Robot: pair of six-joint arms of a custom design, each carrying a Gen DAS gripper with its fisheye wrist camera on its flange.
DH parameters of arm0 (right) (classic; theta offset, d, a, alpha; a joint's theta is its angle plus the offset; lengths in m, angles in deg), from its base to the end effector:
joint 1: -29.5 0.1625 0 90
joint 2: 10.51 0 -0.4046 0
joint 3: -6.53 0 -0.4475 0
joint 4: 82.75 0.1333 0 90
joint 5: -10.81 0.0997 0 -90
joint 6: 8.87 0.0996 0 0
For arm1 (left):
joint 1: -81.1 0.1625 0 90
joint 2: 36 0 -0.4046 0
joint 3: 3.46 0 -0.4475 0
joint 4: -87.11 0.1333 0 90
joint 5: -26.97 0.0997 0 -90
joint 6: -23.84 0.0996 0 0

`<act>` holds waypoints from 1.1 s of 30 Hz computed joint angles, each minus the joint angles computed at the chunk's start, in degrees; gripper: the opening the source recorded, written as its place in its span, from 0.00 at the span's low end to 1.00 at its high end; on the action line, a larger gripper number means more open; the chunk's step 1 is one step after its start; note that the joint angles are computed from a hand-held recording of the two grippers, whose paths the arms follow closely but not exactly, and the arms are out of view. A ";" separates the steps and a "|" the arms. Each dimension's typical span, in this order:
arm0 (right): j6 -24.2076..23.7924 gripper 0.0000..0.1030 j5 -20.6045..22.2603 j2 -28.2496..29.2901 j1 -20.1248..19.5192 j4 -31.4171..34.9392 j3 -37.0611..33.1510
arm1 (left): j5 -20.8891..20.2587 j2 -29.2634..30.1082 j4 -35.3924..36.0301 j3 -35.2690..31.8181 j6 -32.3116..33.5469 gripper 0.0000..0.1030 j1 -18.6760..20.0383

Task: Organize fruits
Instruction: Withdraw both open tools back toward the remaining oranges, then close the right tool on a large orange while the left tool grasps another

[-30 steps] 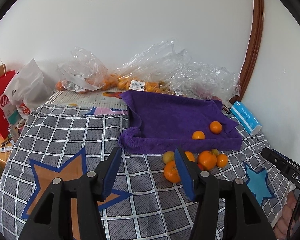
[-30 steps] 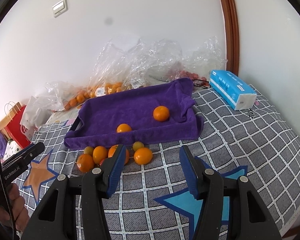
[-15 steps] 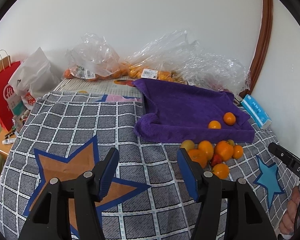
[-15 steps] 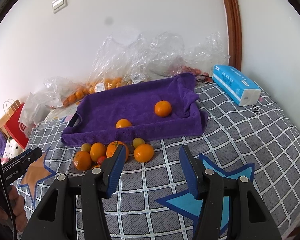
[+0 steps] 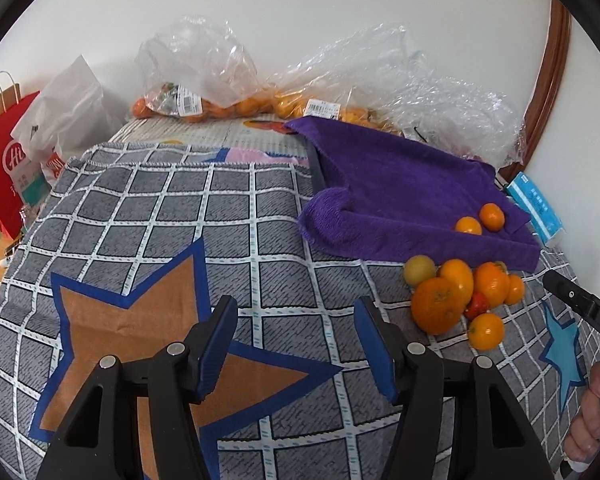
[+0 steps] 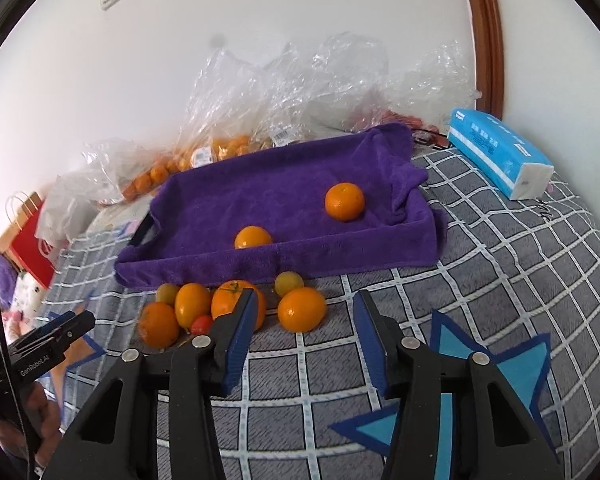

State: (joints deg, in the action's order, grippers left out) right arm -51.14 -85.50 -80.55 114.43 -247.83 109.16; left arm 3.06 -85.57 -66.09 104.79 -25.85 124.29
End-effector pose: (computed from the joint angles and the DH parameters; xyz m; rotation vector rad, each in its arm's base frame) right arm 0.0639 -0.6638 0.2961 0.7802 -2.4937 0.8724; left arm -0.2821 -0.5726 0.0558 -0.1108 2.1799 -1.1164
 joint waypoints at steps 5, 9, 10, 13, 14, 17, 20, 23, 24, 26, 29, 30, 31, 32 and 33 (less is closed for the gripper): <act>-1.22 0.40 -2.21 2.60 0.47 1.14 -1.62 | -2.30 0.23 -4.74 0.77 2.95 0.56 0.90; -1.29 0.39 -3.59 4.62 0.63 1.53 -3.16 | -3.41 0.79 -11.54 1.53 7.61 0.56 0.95; -1.19 0.39 -4.30 5.25 0.71 1.50 -3.66 | -3.44 0.92 -12.57 1.62 8.27 0.56 0.94; -1.14 0.39 -5.40 6.53 0.69 2.03 -4.75 | -3.81 1.11 -15.34 1.97 10.02 0.56 0.90; -1.28 0.39 -5.59 6.80 0.70 2.04 -4.95 | -4.05 1.11 -15.70 2.02 10.20 0.56 0.95; -1.51 0.36 -7.03 8.00 0.82 2.50 -5.99 | -4.56 0.89 -15.20 2.06 9.70 0.56 1.19; -2.36 0.35 -6.46 7.53 0.73 1.02 -5.16 | -4.79 1.15 -18.30 2.48 12.04 0.56 0.95; -3.54 0.35 -5.53 5.98 0.23 0.18 -3.77 | -6.28 1.78 -22.68 2.62 16.94 0.56 0.65; -3.97 0.35 -5.37 5.35 -0.02 -0.06 -3.24 | -7.39 1.95 -24.03 2.63 18.67 0.56 0.66; -4.81 0.35 -5.25 4.33 -0.48 -0.97 -2.21 | -9.88 2.35 -24.82 2.25 21.56 0.56 0.45; -6.05 0.35 -4.76 2.89 -1.30 -2.64 -0.60 | -12.92 2.82 -23.69 1.26 22.63 0.56 -0.17; -6.39 0.35 -3.87 2.36 -1.71 -2.96 -0.09 | -13.60 3.03 -22.51 0.53 22.36 0.56 -0.28; -6.28 0.35 -3.37 2.13 -1.88 -2.75 0.03 | -13.48 3.50 -20.65 -0.67 21.45 0.56 -0.35; -5.92 0.35 -2.75 1.88 -2.07 -2.16 0.02 | -13.30 3.88 -19.08 -1.65 20.67 0.56 -0.34; -5.53 0.35 -2.15 1.72 -2.23 -1.74 -0.02 | -13.63 4.36 -18.15 -2.70 20.40 0.56 -0.21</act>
